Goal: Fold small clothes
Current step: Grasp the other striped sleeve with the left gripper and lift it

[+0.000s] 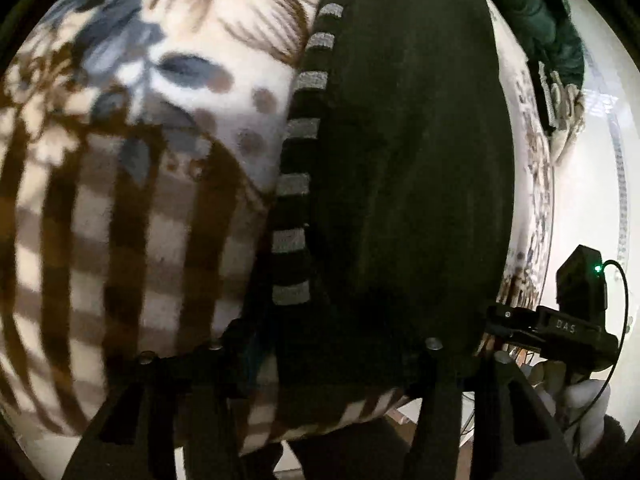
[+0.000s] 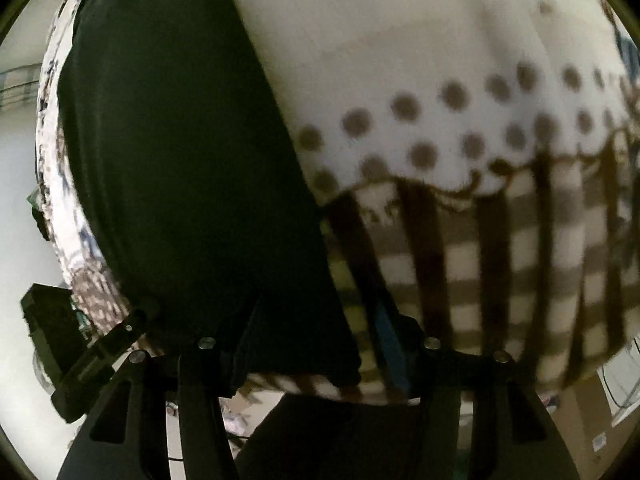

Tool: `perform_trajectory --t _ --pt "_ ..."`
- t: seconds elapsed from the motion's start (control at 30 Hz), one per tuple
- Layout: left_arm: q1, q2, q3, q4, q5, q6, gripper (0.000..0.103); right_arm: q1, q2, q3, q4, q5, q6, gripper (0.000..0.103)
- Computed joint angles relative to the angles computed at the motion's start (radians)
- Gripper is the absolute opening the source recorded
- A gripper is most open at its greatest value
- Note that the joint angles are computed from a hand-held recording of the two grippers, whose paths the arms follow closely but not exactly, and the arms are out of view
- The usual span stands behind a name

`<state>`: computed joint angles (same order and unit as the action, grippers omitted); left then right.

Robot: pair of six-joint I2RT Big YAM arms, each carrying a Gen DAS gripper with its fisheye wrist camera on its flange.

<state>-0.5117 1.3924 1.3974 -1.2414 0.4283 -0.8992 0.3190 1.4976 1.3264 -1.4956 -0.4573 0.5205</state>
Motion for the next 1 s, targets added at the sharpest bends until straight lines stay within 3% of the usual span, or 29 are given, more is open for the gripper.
perform_trajectory --t 0.17,0.2,0.23,0.27,0.33,0.53,0.7,0.87,1.0 --pt "-0.005 -0.046 -0.053 0.078 -0.013 -0.041 0.050 -0.006 -0.053 -0.075 0.094 -0.042 0.046 0.066" --pt "-0.010 -0.052 -0.054 0.086 -0.019 -0.042 0.042 -0.012 -0.061 -0.082 0.092 -0.038 0.037 0.066" --pt "-0.015 -0.056 -0.053 0.091 -0.026 -0.042 0.011 -0.005 -0.058 -0.080 0.106 -0.042 0.048 0.062" --pt "-0.021 -0.067 -0.058 0.105 -0.030 -0.053 0.008 0.000 -0.068 -0.087 0.116 -0.044 0.052 0.056" --pt "-0.017 -0.109 -0.075 0.099 -0.044 -0.048 0.008 0.009 -0.057 -0.071 0.118 -0.053 0.045 0.014" --pt "0.035 -0.167 -0.049 0.129 -0.016 -0.124 0.008 -0.013 -0.155 -0.099 0.174 -0.166 0.128 0.010" --pt "0.106 -0.141 0.068 0.153 0.040 -0.154 0.008 -0.042 -0.177 -0.021 0.188 -0.273 0.186 0.010" --pt "0.191 -0.013 0.239 0.236 0.091 -0.183 0.008 -0.071 -0.097 0.154 0.234 -0.321 0.226 0.010" --pt "0.248 0.159 0.423 0.265 0.100 -0.162 0.008 -0.096 0.068 0.381 0.305 -0.325 0.254 0.010"
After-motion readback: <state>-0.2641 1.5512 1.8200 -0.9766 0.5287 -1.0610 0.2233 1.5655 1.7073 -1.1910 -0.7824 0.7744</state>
